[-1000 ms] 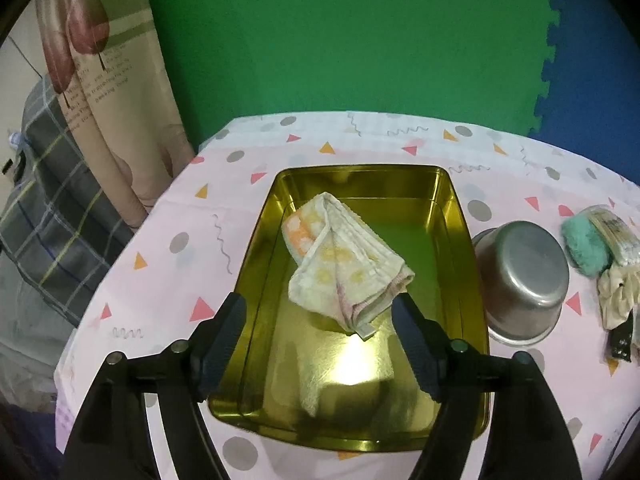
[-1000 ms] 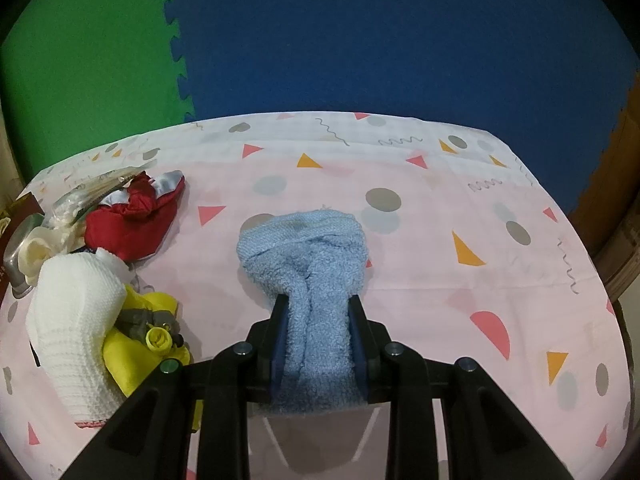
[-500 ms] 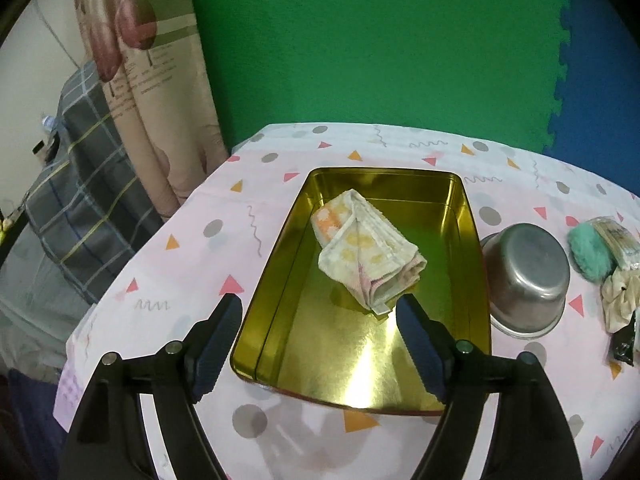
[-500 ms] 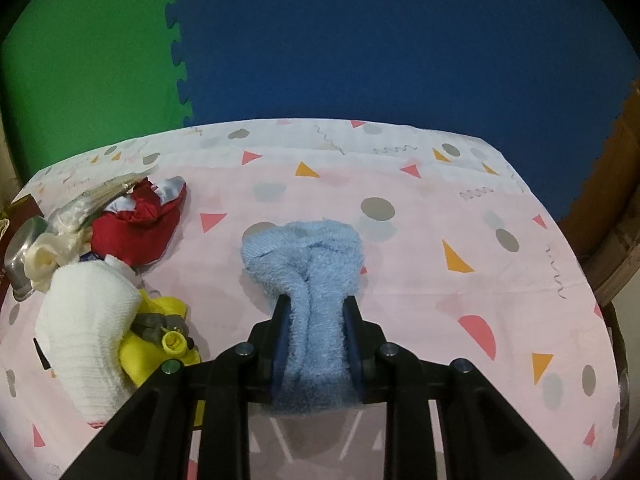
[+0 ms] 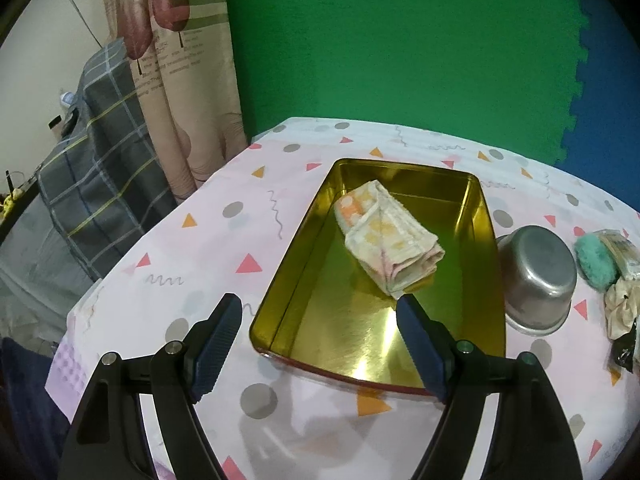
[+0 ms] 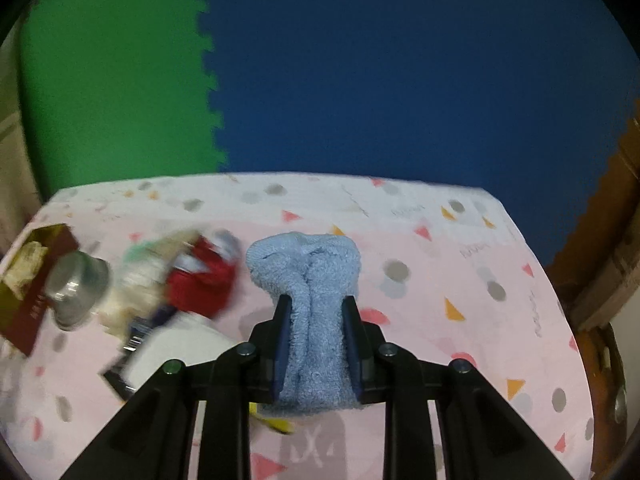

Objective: Organize soft objects
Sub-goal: 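Carry the blue towel with the right gripper into the tray and release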

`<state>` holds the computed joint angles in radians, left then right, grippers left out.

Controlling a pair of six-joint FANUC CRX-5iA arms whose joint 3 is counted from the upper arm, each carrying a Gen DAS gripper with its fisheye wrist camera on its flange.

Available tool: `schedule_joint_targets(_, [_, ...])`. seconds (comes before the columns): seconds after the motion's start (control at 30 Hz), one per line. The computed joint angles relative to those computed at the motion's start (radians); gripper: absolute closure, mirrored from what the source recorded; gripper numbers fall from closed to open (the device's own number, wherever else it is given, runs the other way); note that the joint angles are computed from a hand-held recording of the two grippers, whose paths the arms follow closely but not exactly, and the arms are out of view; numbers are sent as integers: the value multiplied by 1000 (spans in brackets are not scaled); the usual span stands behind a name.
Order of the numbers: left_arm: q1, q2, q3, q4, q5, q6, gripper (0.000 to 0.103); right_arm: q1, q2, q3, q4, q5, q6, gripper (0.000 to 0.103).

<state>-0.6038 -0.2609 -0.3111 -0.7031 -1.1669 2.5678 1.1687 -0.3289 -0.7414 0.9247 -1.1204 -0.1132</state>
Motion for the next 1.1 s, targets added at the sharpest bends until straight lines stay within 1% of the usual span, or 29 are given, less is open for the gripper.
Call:
schedule_joint_targets(0.13, [14,-20,-15,14,-3,-3,25,15,61,72,33,63,47,79])
schedule_joint_targets(0.3, [33,-55,-39,21,-16,11,22,30,167,181,38,182,127,79])
schedule_joint_targets(0.37, [36,-69,-47,9,-29,30,21,31,218,232,29,243,166,79])
schedule_joint_targets(0.47, [55,-84,-55,12,-33,28,21,34,297,308,4,323,225,79])
schedule_joint_targets(0.63, [105,-114,-77,33,-20,21,21,55,433,455,-64,409,349,79])
schedule_joint_targets(0.73, [122,-119,-80,30,-30,28,21,64,496,526,-114,434,417,79])
schedule_joint_targets(0.83, [153,-140,-95,50,-14,21,21,71,562,605,-182,452,492,79])
schedule_joint_targets(1.0, [188,-165,-112,70,6,13,21,79,653,720,-271,432,596,79])
schedule_joint_targets(1.1, [208,-171,-118,84,12,6,21,78,703,773,-303,416,635,79])
